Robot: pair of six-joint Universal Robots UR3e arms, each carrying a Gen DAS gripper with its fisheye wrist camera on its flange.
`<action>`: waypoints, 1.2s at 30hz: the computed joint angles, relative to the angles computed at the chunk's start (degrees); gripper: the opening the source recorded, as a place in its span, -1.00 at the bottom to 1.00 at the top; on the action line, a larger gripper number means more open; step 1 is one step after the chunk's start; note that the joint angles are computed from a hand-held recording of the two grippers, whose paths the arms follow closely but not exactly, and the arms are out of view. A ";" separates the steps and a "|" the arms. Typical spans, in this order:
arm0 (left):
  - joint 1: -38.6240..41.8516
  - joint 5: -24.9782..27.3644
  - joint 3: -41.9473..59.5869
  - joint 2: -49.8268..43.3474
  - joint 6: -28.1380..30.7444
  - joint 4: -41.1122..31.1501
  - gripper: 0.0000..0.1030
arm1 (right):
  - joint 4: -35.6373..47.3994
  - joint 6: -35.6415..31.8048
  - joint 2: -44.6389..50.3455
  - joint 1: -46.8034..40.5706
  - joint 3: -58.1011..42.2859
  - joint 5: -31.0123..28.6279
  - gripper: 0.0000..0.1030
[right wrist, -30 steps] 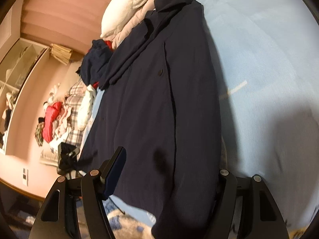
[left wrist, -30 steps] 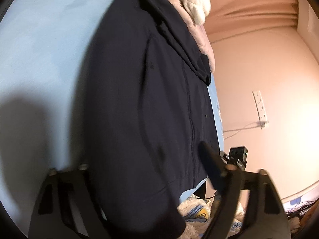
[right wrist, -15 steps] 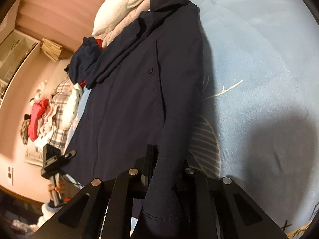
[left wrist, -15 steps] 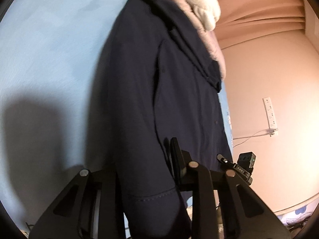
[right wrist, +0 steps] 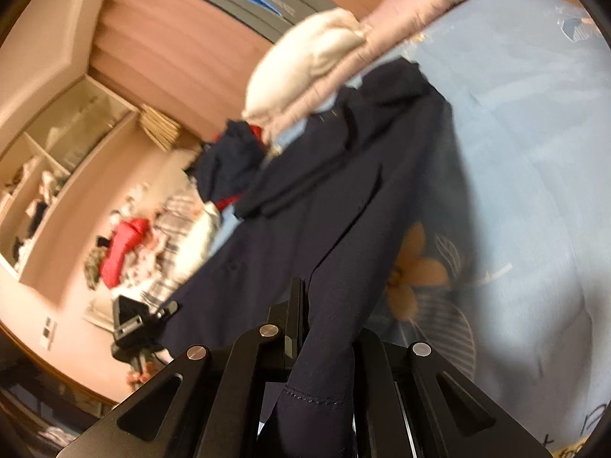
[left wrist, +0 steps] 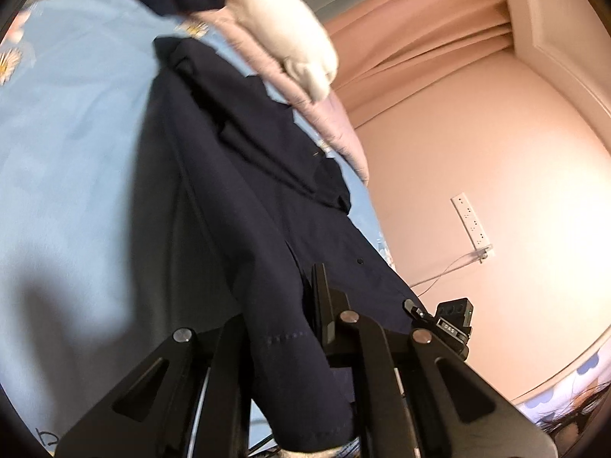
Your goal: Fold large clothes
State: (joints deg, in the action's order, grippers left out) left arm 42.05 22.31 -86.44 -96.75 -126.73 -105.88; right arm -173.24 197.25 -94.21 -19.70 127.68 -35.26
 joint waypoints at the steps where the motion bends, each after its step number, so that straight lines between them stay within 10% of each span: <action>1: -0.16 -0.14 0.39 0.60 0.77 -0.77 -0.85 | -2.27 1.27 0.19 -0.98 0.46 1.61 -0.89; 9: 1.63 -0.16 5.64 2.95 15.13 -19.17 -0.85 | -11.16 6.48 -3.47 -4.51 5.36 4.68 -0.89; 30: 15.35 6.26 29.69 4.07 61.66 -81.38 -0.83 | 3.57 0.42 -33.65 -19.07 11.52 19.01 -0.88; 36: 19.74 9.93 38.89 0.73 76.43 -97.67 -0.81 | -21.22 15.87 -27.21 -22.39 9.20 24.66 -0.88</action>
State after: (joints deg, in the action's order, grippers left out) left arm 61.79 32.24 -47.55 -96.02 -50.30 -203.55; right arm -194.47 213.12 -121.42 -42.09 136.88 -10.61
